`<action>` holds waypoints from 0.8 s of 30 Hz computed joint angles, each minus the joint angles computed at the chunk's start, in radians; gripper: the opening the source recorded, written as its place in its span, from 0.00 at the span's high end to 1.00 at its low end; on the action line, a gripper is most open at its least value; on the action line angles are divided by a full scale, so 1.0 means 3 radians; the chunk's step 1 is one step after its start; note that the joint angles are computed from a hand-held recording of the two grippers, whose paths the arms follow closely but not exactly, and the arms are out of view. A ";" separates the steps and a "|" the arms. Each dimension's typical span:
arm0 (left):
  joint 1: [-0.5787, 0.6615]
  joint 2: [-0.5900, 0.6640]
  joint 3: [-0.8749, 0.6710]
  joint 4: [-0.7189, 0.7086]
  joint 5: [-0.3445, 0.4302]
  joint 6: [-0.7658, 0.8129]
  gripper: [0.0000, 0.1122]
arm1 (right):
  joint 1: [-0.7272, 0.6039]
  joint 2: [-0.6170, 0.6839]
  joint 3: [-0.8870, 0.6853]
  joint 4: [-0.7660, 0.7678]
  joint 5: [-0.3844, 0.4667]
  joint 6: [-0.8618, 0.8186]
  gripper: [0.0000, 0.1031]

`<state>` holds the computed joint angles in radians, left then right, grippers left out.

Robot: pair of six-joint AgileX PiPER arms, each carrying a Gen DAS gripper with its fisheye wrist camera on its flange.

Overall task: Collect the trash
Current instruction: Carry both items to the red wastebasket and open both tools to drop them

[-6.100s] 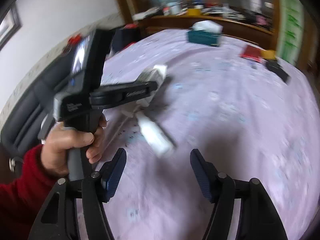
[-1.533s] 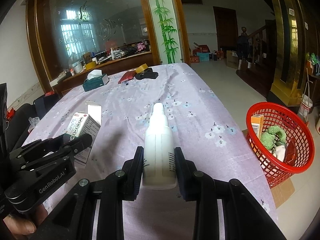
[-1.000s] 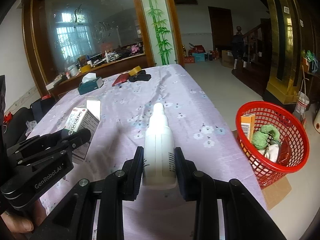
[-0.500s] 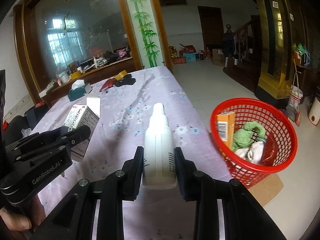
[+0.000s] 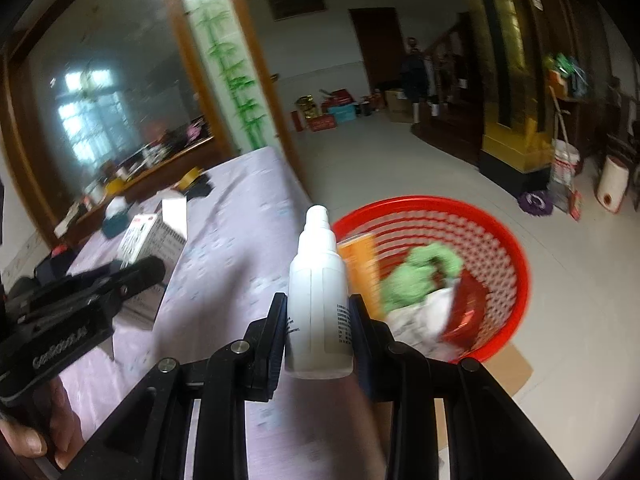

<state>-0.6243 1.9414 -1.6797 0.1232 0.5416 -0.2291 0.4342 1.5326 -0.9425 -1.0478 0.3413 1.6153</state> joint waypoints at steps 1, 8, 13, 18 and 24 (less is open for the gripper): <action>-0.0026 0.0090 -0.0147 -0.0083 0.0063 0.0067 0.71 | -0.0116 -0.0021 0.0010 0.0152 -0.0042 -0.0183 0.68; -0.0219 0.0849 -0.1361 -0.0405 0.0621 0.0285 0.71 | -0.0789 -0.0056 0.0070 0.1332 -0.0422 -0.1428 0.68; -0.0245 0.1390 -0.2183 -0.0662 0.0939 0.0392 0.53 | -0.0981 0.0044 0.0008 0.1783 -0.0479 -0.1951 0.68; -0.0216 0.1186 -0.1743 -0.0677 0.0654 0.0348 0.42 | -0.1005 -0.0065 0.0093 0.1447 -0.0467 -0.1614 0.42; -0.0142 0.0434 -0.0483 -0.0475 -0.0049 0.0210 0.30 | -0.0606 -0.0463 0.0299 0.0405 0.0071 -0.0390 0.30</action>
